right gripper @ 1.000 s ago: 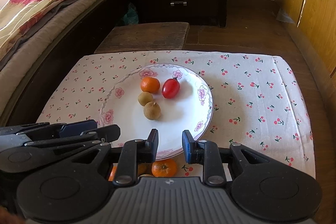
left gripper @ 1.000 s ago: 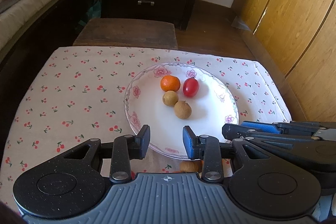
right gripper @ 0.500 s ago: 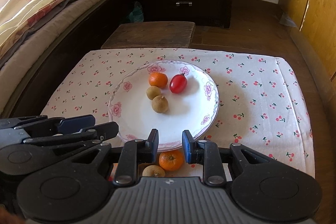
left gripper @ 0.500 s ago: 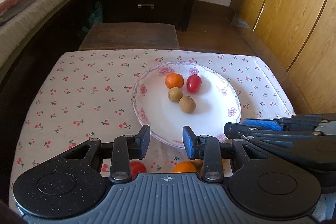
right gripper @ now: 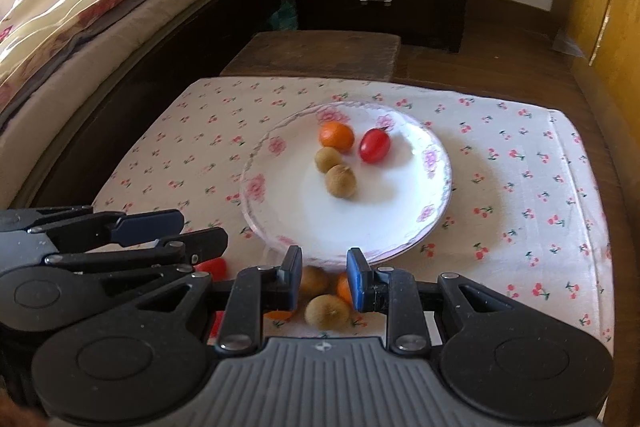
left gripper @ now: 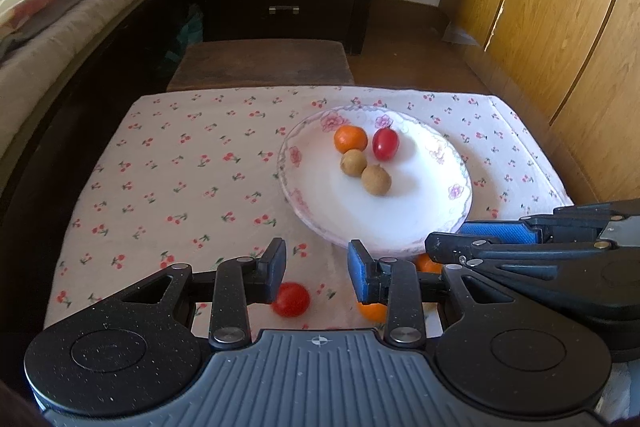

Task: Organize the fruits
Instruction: 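Withdraw both tools from the bowl back toward the loose fruit, then close the right tool on a large red tomato beside the fruit cluster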

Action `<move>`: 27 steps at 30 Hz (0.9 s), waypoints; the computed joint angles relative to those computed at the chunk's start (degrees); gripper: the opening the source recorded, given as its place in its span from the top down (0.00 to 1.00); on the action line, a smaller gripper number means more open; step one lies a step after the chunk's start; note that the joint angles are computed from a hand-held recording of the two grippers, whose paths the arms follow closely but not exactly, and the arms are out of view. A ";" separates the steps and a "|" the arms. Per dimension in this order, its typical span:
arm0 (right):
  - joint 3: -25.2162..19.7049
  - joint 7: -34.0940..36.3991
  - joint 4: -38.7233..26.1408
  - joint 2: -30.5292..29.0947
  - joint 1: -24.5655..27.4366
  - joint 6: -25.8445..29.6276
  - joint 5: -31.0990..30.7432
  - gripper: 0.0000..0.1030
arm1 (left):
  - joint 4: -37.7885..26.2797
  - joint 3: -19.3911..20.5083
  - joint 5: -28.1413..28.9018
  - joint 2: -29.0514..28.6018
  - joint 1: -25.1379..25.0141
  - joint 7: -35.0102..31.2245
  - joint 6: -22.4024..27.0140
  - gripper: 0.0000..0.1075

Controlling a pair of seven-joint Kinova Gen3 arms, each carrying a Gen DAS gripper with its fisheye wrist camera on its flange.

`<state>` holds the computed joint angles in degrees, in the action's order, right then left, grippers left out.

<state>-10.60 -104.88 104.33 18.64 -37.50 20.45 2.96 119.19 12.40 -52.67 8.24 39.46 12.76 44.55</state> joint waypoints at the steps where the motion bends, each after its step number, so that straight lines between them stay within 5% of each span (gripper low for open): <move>1: -0.89 0.83 -0.03 0.11 0.66 0.18 -0.62 0.74 | 0.59 0.01 0.30 -0.47 -0.09 0.01 -0.35 0.60; 15: -5.16 10.22 -2.66 2.93 -0.19 5.35 -4.43 0.74 | 5.64 1.87 3.00 -5.29 -4.35 0.53 -2.58 0.55; 27: -3.82 12.60 -4.75 5.76 -2.43 6.17 -4.75 0.71 | 7.36 2.50 4.32 -6.43 -7.45 -1.24 -5.85 0.52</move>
<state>-14.42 -92.28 99.58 24.40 -39.93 26.63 -1.79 126.54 14.90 -48.35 1.81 32.01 11.52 38.70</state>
